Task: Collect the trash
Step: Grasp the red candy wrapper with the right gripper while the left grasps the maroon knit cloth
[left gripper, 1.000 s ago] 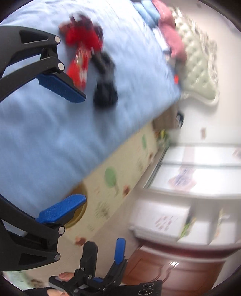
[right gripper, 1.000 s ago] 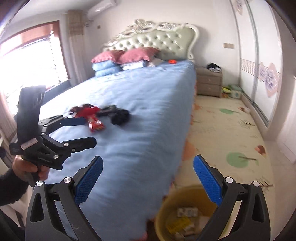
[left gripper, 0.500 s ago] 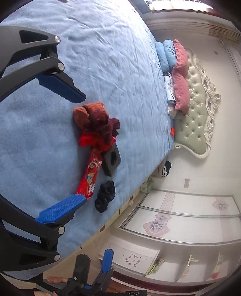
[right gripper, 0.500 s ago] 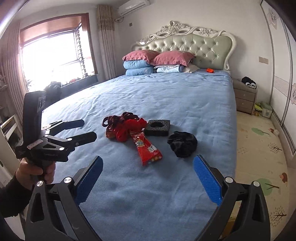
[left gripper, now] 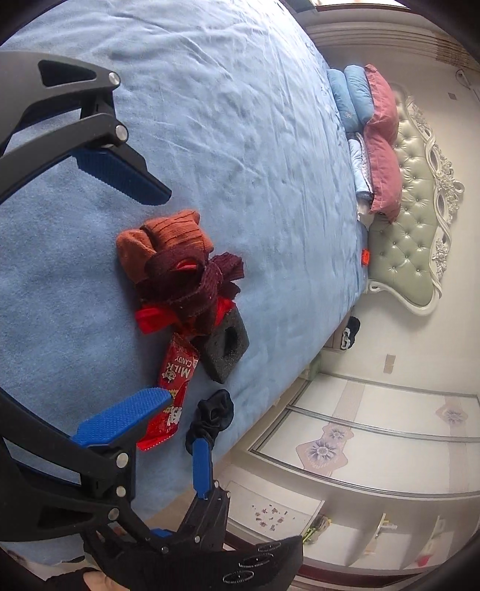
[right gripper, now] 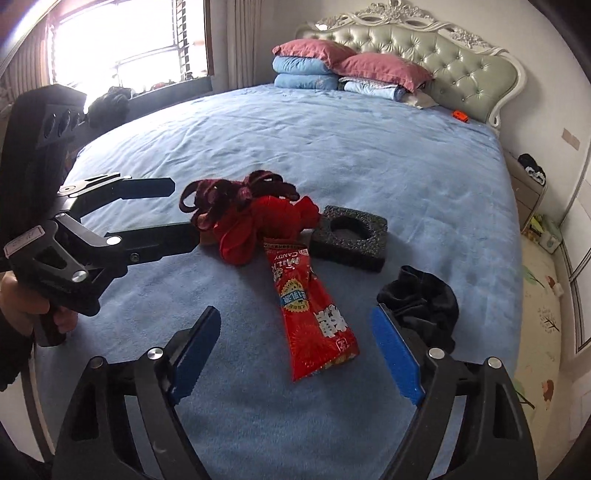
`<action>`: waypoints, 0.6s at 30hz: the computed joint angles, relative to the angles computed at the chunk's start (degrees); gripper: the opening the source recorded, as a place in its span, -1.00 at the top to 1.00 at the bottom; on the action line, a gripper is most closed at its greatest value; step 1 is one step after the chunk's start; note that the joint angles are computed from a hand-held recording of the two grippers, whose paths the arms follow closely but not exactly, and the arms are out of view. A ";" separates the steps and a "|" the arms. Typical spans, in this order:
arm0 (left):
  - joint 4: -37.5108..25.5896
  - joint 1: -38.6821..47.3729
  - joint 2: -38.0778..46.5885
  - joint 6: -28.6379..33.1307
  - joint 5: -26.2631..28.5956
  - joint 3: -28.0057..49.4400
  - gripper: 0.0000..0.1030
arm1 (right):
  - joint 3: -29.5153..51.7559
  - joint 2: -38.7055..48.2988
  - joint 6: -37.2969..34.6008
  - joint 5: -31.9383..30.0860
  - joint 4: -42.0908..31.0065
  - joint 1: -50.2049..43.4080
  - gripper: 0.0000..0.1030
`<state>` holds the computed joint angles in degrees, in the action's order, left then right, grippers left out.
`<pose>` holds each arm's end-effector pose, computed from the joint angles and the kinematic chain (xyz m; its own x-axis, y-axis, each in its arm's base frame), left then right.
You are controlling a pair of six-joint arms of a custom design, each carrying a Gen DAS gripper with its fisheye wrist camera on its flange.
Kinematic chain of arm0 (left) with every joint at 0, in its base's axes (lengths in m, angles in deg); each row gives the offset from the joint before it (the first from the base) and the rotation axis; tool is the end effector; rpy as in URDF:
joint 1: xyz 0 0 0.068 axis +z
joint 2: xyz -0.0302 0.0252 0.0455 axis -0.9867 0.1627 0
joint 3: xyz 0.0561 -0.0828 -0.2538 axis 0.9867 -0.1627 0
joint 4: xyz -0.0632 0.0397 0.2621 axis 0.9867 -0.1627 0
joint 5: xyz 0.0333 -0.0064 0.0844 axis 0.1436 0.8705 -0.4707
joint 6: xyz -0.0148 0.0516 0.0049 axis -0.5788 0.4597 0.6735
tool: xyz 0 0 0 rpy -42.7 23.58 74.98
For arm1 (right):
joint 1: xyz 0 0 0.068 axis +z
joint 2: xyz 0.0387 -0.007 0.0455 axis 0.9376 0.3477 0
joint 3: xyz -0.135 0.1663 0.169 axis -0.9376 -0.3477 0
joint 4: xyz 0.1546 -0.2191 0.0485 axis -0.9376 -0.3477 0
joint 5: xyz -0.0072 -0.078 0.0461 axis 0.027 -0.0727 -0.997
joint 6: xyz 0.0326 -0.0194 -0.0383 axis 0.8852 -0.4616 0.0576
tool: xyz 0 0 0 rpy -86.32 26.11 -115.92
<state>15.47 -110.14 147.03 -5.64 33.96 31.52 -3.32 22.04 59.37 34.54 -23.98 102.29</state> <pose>0.2220 -0.1212 0.1595 -0.6140 0.1015 -0.7828 0.2893 0.9516 -0.1035 0.1894 0.1267 0.2020 -0.5782 -0.4010 -0.7106 -0.6277 0.7750 0.0735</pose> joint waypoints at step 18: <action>0.04 4.19 10.45 -2.04 4.70 8.95 -0.90 | 0.58 3.52 0.24 -1.95 2.62 -2.52 0.32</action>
<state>15.51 -105.95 157.48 -7.69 38.66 40.47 -2.74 25.56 59.62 32.59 -21.36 99.77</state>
